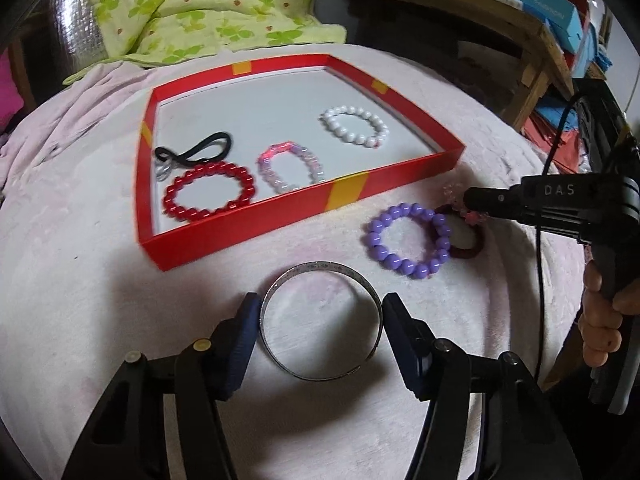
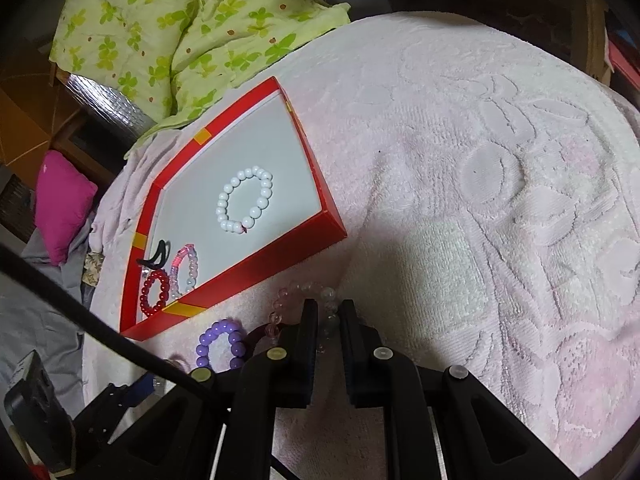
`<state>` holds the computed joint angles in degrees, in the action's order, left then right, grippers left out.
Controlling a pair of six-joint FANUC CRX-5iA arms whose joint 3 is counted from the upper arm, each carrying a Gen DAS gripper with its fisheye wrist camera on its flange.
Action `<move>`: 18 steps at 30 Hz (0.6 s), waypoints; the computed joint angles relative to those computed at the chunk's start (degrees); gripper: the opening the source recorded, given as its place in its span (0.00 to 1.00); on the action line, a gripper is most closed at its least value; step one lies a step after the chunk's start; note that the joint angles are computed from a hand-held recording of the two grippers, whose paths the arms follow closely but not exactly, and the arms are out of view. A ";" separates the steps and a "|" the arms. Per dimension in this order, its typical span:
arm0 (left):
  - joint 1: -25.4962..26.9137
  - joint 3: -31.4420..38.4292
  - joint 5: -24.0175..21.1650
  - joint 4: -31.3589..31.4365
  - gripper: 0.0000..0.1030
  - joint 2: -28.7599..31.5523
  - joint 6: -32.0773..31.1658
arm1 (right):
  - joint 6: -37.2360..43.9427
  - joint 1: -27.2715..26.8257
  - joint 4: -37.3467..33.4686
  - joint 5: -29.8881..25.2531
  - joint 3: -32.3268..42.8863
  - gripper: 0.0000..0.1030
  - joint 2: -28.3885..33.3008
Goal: Organize jewelry
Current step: 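Grasp the silver bangle with the left tool while the right tool grasps the translucent pink bracelet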
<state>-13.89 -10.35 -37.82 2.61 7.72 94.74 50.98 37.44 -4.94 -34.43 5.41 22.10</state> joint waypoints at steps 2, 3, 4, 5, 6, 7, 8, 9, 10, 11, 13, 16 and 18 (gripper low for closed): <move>0.31 -0.08 -0.59 -0.56 0.62 -0.27 0.71 | -0.68 0.20 0.88 -0.37 0.21 0.13 0.35; 0.49 -0.21 -0.71 -0.69 0.62 -0.46 0.84 | -0.94 0.28 1.25 -0.32 0.16 0.13 0.40; 0.64 -0.34 -0.81 -0.85 0.62 -0.69 0.90 | -1.23 0.39 1.70 -0.26 0.05 0.13 0.41; 0.74 -0.50 -0.81 -1.00 0.62 -0.92 0.98 | -1.29 0.39 1.89 -0.24 -0.03 0.13 0.38; 0.87 -0.72 -0.73 -1.13 0.62 -1.21 1.07 | -1.44 0.45 2.24 -0.21 -0.06 0.13 0.44; 0.99 -0.90 -0.62 -1.29 0.62 -1.50 1.14 | -1.66 0.51 2.62 -0.13 -0.11 0.13 0.49; 0.99 -1.14 -0.57 -1.48 0.62 -1.86 1.30 | -1.89 0.55 2.95 0.03 -0.26 0.13 0.43; 1.03 -1.18 -0.60 -1.81 0.62 -2.09 1.55 | -2.44 0.68 3.50 0.45 -0.62 0.13 0.28; 1.00 -1.12 -0.69 -2.31 0.62 -2.27 1.93 | -3.03 0.85 4.26 0.81 -0.98 0.13 0.15; 0.91 -1.00 -0.82 -3.07 0.62 -2.44 2.48 | -4.01 1.16 5.59 1.17 -1.44 0.13 -0.01; 0.81 -0.80 -1.09 -4.27 0.62 -2.68 3.16 | -5.82 1.68 7.89 2.08 -2.27 0.13 -0.22; 0.67 -0.47 -1.73 -5.64 0.62 -2.92 4.36 | -8.38 2.34 11.19 3.82 -3.65 0.12 -0.70; 0.56 -0.12 -2.29 -6.78 0.62 -2.99 5.41 | -8.97 2.63 12.08 5.69 -4.58 0.10 -1.26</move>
<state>-13.33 -10.47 -40.12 -4.17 4.73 100.14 42.01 40.08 7.14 -28.74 0.83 20.84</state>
